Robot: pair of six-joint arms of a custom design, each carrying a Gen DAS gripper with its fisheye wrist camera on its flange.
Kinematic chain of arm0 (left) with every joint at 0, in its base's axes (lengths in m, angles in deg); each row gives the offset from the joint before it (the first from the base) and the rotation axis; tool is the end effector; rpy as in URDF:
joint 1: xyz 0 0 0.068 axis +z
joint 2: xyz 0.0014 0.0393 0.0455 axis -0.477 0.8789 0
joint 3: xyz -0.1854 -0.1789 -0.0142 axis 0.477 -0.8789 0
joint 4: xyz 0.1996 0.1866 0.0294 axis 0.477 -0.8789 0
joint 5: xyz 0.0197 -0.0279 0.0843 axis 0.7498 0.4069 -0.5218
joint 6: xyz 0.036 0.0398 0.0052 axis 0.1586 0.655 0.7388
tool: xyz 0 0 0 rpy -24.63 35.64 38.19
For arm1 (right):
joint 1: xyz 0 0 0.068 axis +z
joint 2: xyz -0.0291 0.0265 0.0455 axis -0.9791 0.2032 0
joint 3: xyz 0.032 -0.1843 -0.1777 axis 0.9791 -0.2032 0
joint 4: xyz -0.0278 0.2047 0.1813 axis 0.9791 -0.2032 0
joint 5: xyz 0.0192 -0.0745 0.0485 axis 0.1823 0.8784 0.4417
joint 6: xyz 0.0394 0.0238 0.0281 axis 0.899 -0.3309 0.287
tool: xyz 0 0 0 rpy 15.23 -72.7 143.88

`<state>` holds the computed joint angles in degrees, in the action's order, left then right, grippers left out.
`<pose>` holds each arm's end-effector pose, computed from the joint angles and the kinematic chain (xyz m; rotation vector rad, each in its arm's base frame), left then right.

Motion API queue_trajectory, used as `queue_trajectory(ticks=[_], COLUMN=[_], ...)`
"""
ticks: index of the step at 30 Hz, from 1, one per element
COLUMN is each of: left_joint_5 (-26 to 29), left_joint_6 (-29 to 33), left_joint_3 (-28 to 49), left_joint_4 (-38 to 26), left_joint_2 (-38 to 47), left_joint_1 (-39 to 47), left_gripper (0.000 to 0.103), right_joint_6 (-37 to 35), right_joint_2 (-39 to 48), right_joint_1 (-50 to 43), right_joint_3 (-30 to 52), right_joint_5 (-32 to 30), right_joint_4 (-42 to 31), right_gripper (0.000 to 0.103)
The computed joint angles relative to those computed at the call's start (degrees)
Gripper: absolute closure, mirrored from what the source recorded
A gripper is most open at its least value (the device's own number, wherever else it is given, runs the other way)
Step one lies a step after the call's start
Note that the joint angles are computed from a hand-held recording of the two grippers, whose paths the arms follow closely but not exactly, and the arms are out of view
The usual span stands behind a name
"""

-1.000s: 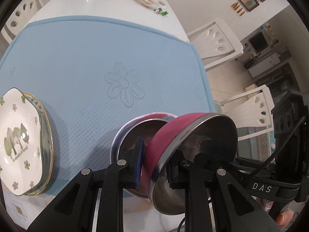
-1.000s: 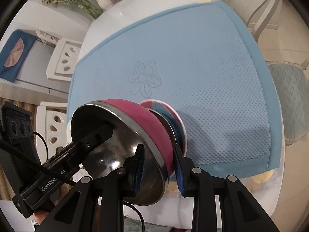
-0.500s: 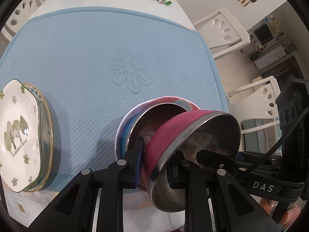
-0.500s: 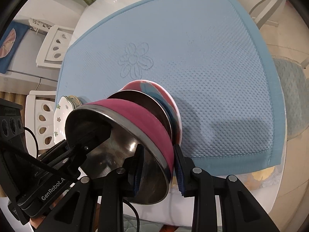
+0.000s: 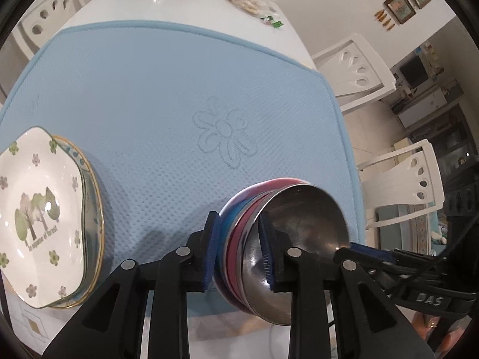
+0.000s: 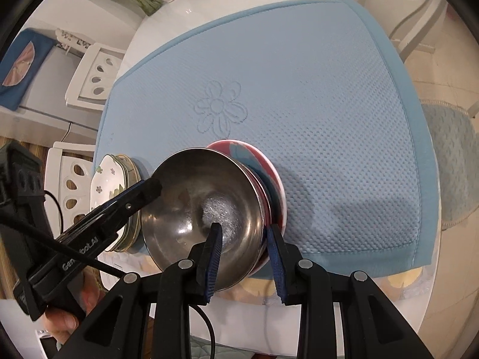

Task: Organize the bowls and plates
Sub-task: 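Lower the magenta bowl into the blue bowl and open the right gripper, then close the right gripper on the rim of the nested bowl stack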

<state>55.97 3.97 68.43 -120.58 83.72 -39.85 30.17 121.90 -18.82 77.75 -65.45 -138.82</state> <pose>0.2566 -0.0675 0.2139 0.6731 2.7650 -0.6511 0.1406 0.2309 0.2490 0.7414 2.7870 0.5277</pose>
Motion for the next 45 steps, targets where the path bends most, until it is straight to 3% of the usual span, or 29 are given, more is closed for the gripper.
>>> queue_trajectory(ticks=[16,24,26,33,35,38,45], left_joint_5=[1.6,4.5,5.7,7.5,8.0,9.7,11.7], left_joint_6=[2.2,3.6,4.3,4.2,3.2,1.5,0.4], left_joint_3=[-1.0,-1.1,-1.0,-1.4,-1.8,-3.1,-4.7], left_joint_4=[-0.3,-1.5,-2.4,-3.1,-2.6,-2.0,-2.1], left_joint_2=[-1.5,-1.8,-1.7,-1.6,-1.6,-1.7,1.1], left_joint_1=[1.1,2.7,3.1,3.5,3.9,5.6,7.8], left_gripper=[0.079,0.079,0.071,0.059,0.048,0.039,0.038], right_joint_6=[-0.6,-0.1,-0.7,-0.1,-0.4,-1.1,-3.8], right_joint_2=[1.2,0.5,0.1,-3.3,-3.5,-3.9,-8.1], right_joint_1=[2.1,3.2,3.8,5.1,5.1,5.4,3.9], right_joint_3=[3.2,3.6,3.9,1.6,1.3,0.2,-8.9], right_joint_5=[3.0,5.6,6.8,10.1,10.4,11.3,8.9], right_joint_4=[-3.4,-4.7,-5.6,-5.5,-5.6,-6.0,3.9], right_gripper=[0.073,0.058,0.056,0.051,0.05,0.049,0.04])
